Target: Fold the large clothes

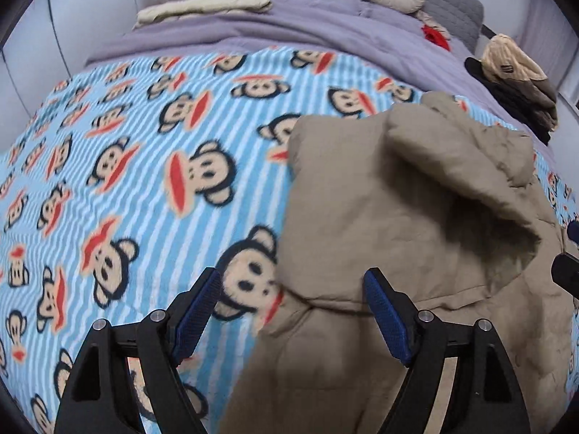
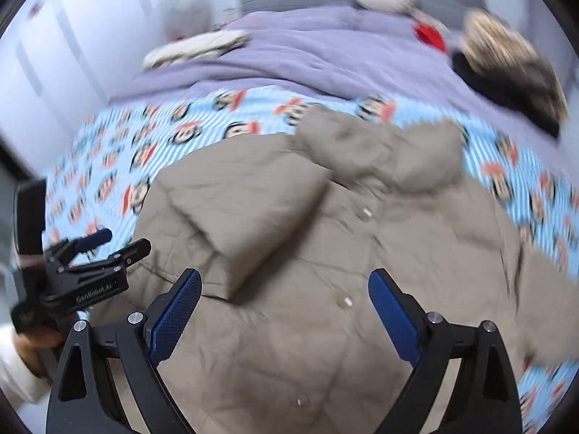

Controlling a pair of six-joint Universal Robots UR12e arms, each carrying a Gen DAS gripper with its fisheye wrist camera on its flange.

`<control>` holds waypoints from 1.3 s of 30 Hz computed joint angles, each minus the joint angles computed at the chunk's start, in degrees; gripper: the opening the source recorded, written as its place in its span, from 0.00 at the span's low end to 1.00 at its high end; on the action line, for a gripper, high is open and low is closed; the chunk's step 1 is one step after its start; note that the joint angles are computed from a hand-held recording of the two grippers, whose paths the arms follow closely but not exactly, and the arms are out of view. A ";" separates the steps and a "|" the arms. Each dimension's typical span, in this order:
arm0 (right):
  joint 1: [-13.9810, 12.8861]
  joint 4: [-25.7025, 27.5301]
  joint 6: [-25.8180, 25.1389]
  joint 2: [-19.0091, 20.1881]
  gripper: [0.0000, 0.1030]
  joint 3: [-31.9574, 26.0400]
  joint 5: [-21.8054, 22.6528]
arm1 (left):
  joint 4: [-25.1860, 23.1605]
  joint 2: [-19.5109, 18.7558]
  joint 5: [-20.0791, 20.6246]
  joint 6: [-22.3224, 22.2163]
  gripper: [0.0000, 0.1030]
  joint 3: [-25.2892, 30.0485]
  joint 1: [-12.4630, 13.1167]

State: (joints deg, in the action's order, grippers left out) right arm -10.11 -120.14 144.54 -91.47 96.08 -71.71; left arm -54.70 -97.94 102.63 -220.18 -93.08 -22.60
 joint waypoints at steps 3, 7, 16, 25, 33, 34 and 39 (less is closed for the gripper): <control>6.00 -10.78 -6.47 0.31 0.92 3.12 -10.54 | 1.08 0.40 -2.68 -1.24 0.80 -2.05 0.99; 9.66 -27.13 -10.52 2.57 0.91 6.17 -19.05 | 2.26 0.16 -4.31 -0.18 0.80 -2.60 1.22; -5.19 -2.01 26.65 6.28 0.05 -3.68 0.75 | 14.04 2.42 -23.57 0.40 0.80 -5.68 9.27; -12.49 9.90 34.54 5.52 0.05 0.52 13.59 | 19.58 -6.54 -40.44 -2.89 0.21 0.66 12.25; -12.72 9.34 36.73 4.80 0.05 1.90 14.53 | 7.36 -9.05 -18.27 18.49 0.16 10.08 6.98; -12.48 9.15 37.57 5.04 0.05 1.73 14.54 | 5.33 -9.34 -16.35 18.03 0.16 10.10 7.12; -11.25 8.15 37.73 5.76 0.07 1.01 12.69 | 3.42 -7.07 -10.22 13.23 0.23 8.07 8.13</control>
State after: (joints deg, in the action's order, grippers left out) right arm -21.36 -111.99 182.27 -85.71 97.09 -59.02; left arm -51.28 -105.01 92.41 -206.95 -85.01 -14.47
